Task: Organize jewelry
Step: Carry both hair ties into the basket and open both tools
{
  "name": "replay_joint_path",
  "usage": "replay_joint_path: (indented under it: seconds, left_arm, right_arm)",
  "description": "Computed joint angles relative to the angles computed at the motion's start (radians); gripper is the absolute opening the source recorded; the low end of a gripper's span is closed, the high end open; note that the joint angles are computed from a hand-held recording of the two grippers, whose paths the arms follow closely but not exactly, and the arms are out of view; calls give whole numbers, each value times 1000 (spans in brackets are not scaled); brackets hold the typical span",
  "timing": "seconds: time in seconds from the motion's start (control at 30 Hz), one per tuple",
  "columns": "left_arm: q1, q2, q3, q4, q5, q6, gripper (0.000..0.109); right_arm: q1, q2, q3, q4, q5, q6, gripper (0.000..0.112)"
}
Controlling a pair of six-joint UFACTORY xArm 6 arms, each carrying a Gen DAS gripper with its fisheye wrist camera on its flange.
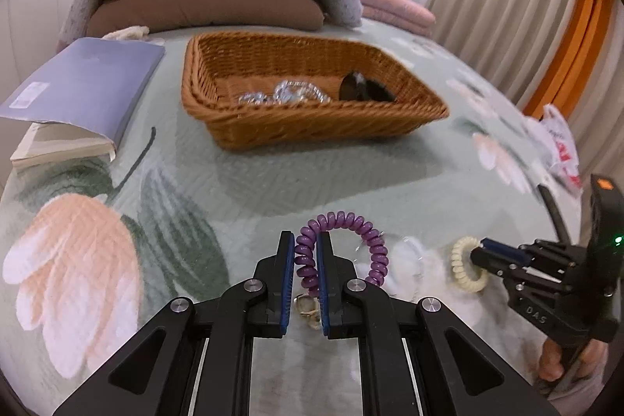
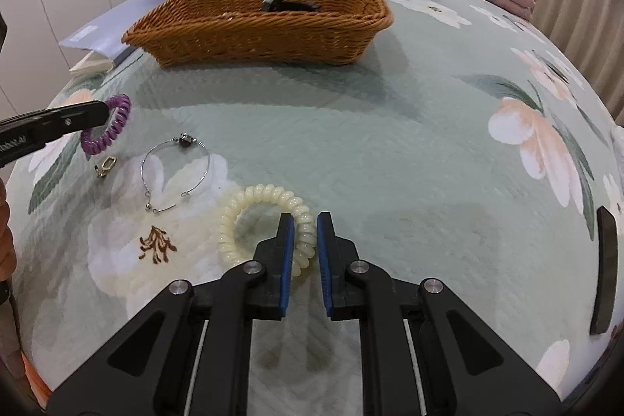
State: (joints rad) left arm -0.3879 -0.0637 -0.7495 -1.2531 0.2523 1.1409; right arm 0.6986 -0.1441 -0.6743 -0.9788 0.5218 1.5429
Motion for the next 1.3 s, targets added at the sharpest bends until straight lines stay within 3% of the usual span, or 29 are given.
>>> replay_joint_path:
  seconds: [0.2,0.37,0.57,0.63,0.77,0.87,0.97,1.17,1.27,1.3]
  left_arm:
    - [-14,-42,9,-22,-1,14,11]
    - [4,-60,-28,-88,53,52,11]
    - [-3,1,-146,-43,9,-30,11]
    - [-2,41,-200,-17,-4,-72,11]
    - [-1,159,-337,37,-49,-175,11]
    - [3,253,-432,68,-68,-244,11]
    - [2,342,-502,138,-100,-322,11]
    - [13,449,-539,293,-137,-415,11]
    - [28,475,-574,215,-72,-350,11]
    - [28,482,-574,243,-77,-373,11]
  right_arm:
    - [7,-81,29,-17,34,8,11]
    - [-4,-141,22,-30,54,-24,11]
    - [-56,-131,-78,-69,61,-88,11]
    - [-104,-104,-124,-72,9,-115,11]
    - [-243,0,-231,-16,-168,-166,11]
    - [-305,112,-335,51,-241,-206,11]
    - [-331,238,-444,227,-293,-366,11]
    - [-311,480,-705,380,-209,-548,11]
    - [-303,586,-826,510,-148,-653,11]
    - [-303,615,-859,543,-136,-673,11]
